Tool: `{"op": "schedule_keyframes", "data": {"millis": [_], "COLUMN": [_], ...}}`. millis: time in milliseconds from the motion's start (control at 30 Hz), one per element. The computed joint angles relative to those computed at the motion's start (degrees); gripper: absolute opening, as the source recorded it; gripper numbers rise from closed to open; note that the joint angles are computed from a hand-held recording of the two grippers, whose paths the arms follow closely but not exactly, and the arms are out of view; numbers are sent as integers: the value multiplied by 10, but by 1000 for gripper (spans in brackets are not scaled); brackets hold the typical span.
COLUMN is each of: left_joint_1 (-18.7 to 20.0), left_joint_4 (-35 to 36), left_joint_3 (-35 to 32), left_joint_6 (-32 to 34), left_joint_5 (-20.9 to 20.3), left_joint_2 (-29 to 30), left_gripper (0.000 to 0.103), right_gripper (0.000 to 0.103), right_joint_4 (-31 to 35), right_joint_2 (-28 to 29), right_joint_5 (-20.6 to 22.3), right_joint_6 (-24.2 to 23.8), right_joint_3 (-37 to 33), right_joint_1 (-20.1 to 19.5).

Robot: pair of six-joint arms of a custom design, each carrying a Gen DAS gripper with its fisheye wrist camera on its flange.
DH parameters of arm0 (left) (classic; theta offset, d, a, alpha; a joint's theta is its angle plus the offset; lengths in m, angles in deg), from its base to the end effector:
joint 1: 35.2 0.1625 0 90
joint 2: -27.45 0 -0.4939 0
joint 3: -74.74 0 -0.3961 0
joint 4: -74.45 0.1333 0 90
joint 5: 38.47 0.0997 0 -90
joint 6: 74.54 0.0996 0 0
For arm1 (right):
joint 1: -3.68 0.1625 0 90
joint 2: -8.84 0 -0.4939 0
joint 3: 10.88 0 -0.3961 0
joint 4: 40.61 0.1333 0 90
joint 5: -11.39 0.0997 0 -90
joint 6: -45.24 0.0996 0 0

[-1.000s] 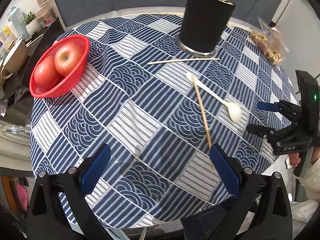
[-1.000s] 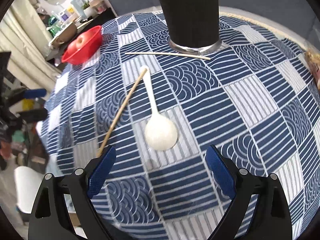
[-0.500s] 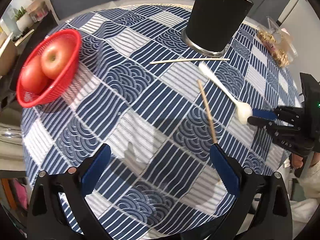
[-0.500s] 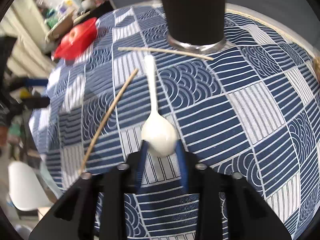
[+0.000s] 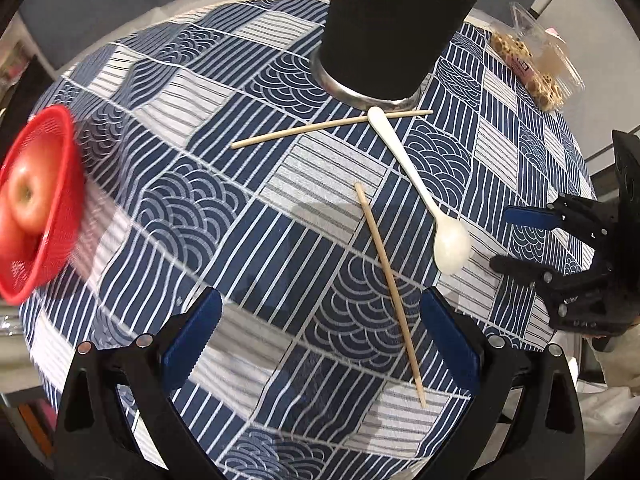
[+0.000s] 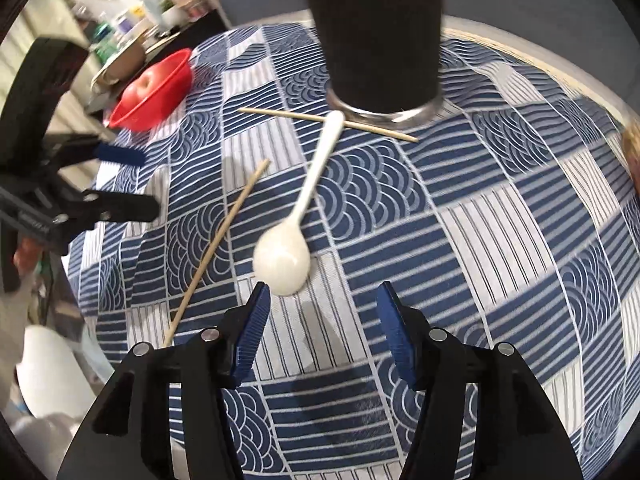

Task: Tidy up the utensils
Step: 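Move both tools down toward the remaining white spoon and chopsticks, then grasp the white spoon by its handle with the right tool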

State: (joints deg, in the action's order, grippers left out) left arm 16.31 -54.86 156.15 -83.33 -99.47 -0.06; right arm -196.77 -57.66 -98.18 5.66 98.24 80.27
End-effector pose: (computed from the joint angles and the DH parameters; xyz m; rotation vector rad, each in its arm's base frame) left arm -0.3221 -0.6969 -0.0388 0.7435 2.4710 0.0350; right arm -0.0459 -0.6236 0.3010 0.5057 -2.5952 0.2894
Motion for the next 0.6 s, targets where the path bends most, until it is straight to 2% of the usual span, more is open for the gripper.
{"op": "schedule_keyframes", "data": {"millis": [67, 133, 333, 467, 533, 600], "left_joint_1": [6, 12, 26, 29, 30, 31], "left_joint_4": [4, 6, 19, 18, 6, -3], "left_joint_3": [-10, -15, -18, -3, 10, 20], "left_joint_6": [10, 14, 0, 1, 2, 4], "left_joint_5": [-5, -2, 30, 52, 51, 50], "left_joint_2": [7, 11, 11, 6, 0, -7], "left_gripper": [97, 97, 97, 97, 97, 97], "right_gripper": [60, 66, 67, 67, 63, 53], "right_joint_4": [-15, -6, 58, 84, 111, 114], "right_joint_2": [11, 21, 52, 78, 89, 98], "right_joint_5": [-19, -27, -4, -25, -32, -54], "right_joint_6": [-17, -14, 61, 95, 112, 114], "right_joint_3": [-7, -22, -88, -119, -134, -136], "right_joint_1": [6, 7, 8, 23, 31, 40]}}
